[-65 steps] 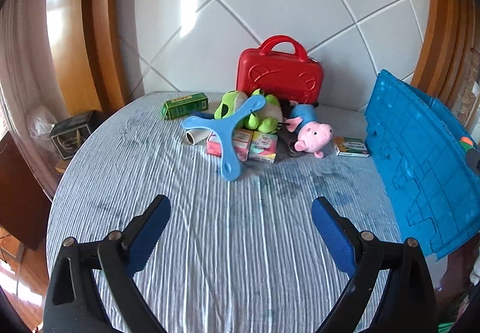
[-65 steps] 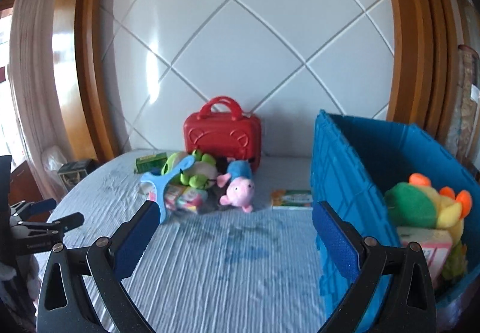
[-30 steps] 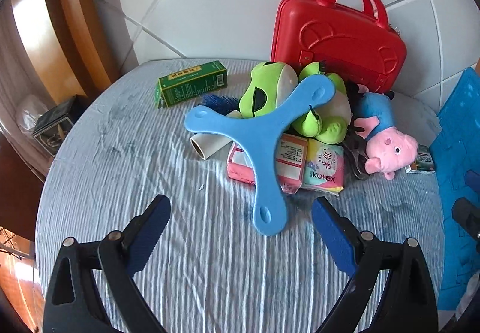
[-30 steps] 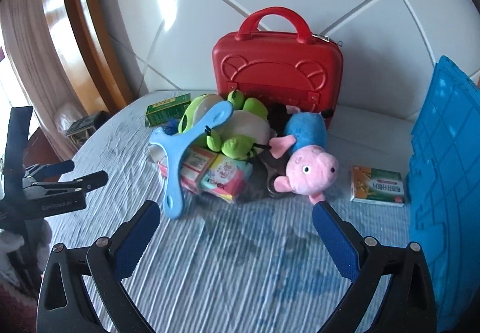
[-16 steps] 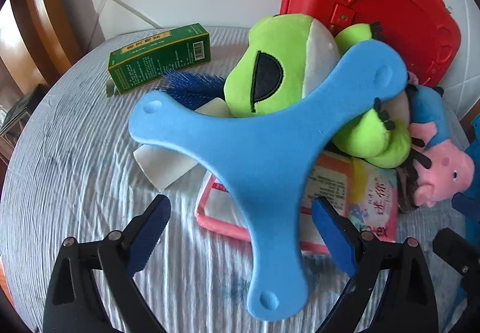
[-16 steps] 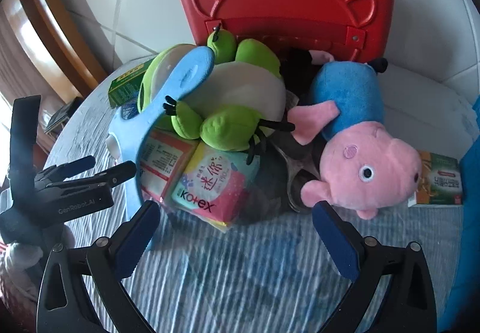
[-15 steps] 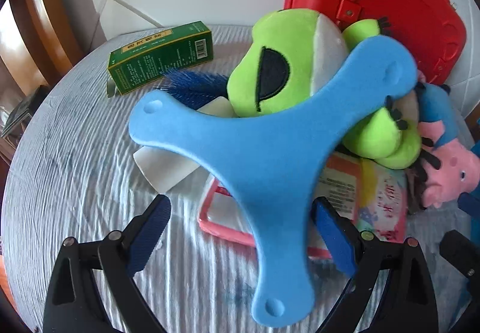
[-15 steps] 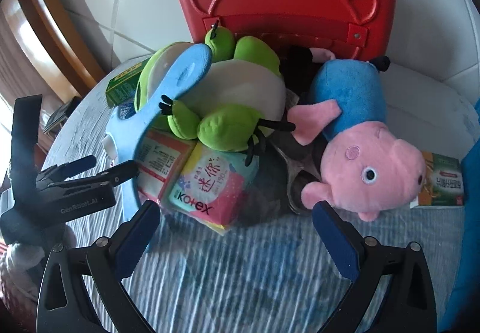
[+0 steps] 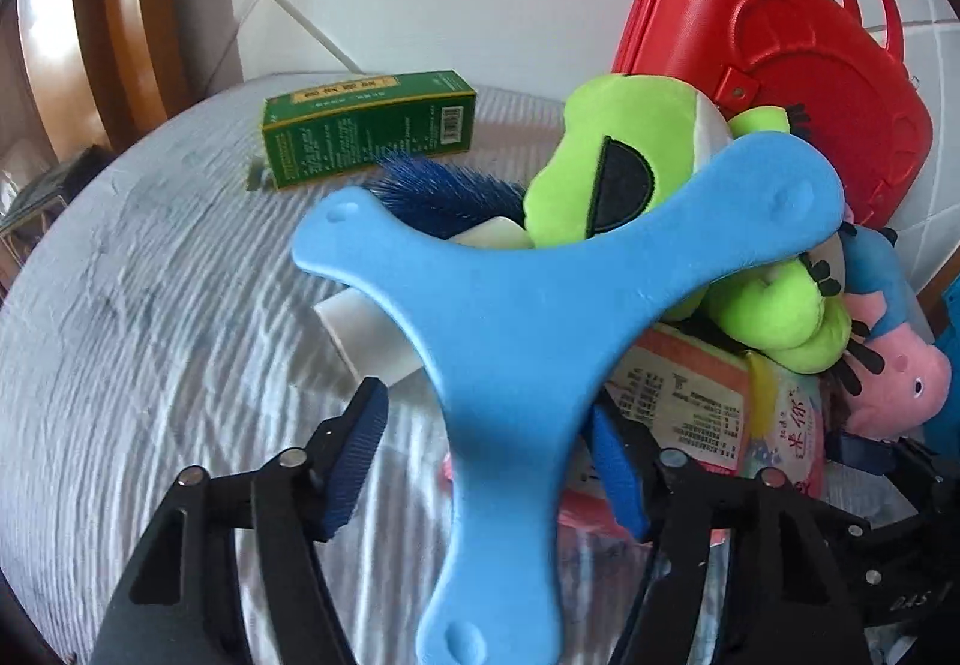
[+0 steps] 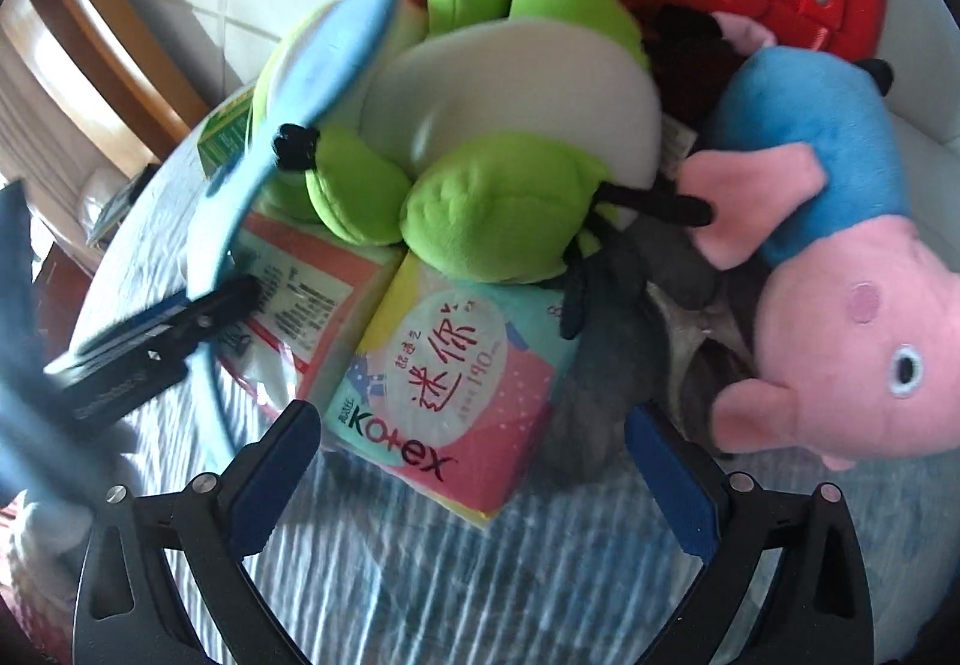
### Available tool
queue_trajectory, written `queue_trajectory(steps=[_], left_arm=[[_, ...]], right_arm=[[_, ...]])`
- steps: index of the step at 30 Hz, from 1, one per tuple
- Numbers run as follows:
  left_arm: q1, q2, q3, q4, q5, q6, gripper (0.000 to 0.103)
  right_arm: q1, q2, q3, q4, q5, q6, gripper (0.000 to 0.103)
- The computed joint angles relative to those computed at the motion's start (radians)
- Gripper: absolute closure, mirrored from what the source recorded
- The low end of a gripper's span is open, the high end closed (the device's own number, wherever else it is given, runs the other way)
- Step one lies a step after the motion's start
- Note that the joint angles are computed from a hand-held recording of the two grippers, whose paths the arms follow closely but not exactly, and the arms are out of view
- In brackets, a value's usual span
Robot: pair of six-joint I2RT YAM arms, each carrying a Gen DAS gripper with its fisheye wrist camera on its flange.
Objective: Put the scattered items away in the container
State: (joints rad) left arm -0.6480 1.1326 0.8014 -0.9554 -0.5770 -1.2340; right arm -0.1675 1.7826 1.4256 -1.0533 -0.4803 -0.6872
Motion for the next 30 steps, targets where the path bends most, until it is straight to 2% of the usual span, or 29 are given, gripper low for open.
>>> queue_trajectory(steps=[4,10,11,12,14,16,18,20,21,22,23,24,25,30], left_arm=[[-0.011,-0.055,-0.026,-0.083,0.004,-0.046,0.042],[-0.010,-0.095,-0.082,-0.182,0.034,-0.106,0.042],[0.001,-0.118,-0.109,-0.175,0.043,-0.103,0.042],[0.011,-0.146,-0.134,-0.163,0.056,-0.096,0.042],[0.029,-0.172,-0.157,-0.145,0.074,-0.079,0.042],[0.067,-0.162,-0.164,-0.104,0.080,-0.020,0.041],[0.124,-0.124,-0.165,-0.063,0.107,0.055,0.034],[0.161,-0.095,-0.179,-0.036,0.135,0.086,0.033],[0.155,-0.113,-0.194,-0.028,0.132,0.073,0.033],[0.139,-0.126,-0.201,-0.039,0.135,0.044,0.040],[0.108,-0.143,-0.204,-0.061,0.127,0.011,0.046],[0.068,-0.149,-0.200,-0.087,0.120,-0.024,0.058],[0.031,-0.154,-0.194,-0.112,0.120,-0.062,0.066],[-0.215,-0.108,-0.154,-0.216,0.146,-0.307,0.068]], right_arm=[[0.016,-0.005,-0.023,0.014,-0.027,0.007,0.000],[0.011,0.029,-0.026,0.082,0.063,0.071,0.000],[-0.001,0.036,-0.021,0.087,0.083,0.073,0.001],[-0.018,0.050,-0.005,0.072,0.088,0.064,0.008],[-0.036,0.068,0.018,0.037,0.081,0.037,0.010],[-0.038,0.052,0.011,0.033,0.073,0.009,0.009],[-0.028,0.032,-0.002,0.052,0.061,0.006,0.000],[-0.013,0.025,-0.010,0.080,0.070,0.016,0.000],[-0.004,0.028,-0.014,0.093,0.084,0.019,0.001],[0.002,0.032,-0.014,0.096,0.106,0.021,0.004],[0.002,0.040,-0.008,0.082,0.115,0.014,0.024],[-0.007,0.040,-0.010,0.073,0.114,0.005,0.029],[-0.015,0.033,-0.016,0.068,0.115,-0.007,0.029],[-0.071,-0.030,-0.078,0.013,0.126,-0.107,0.030]])
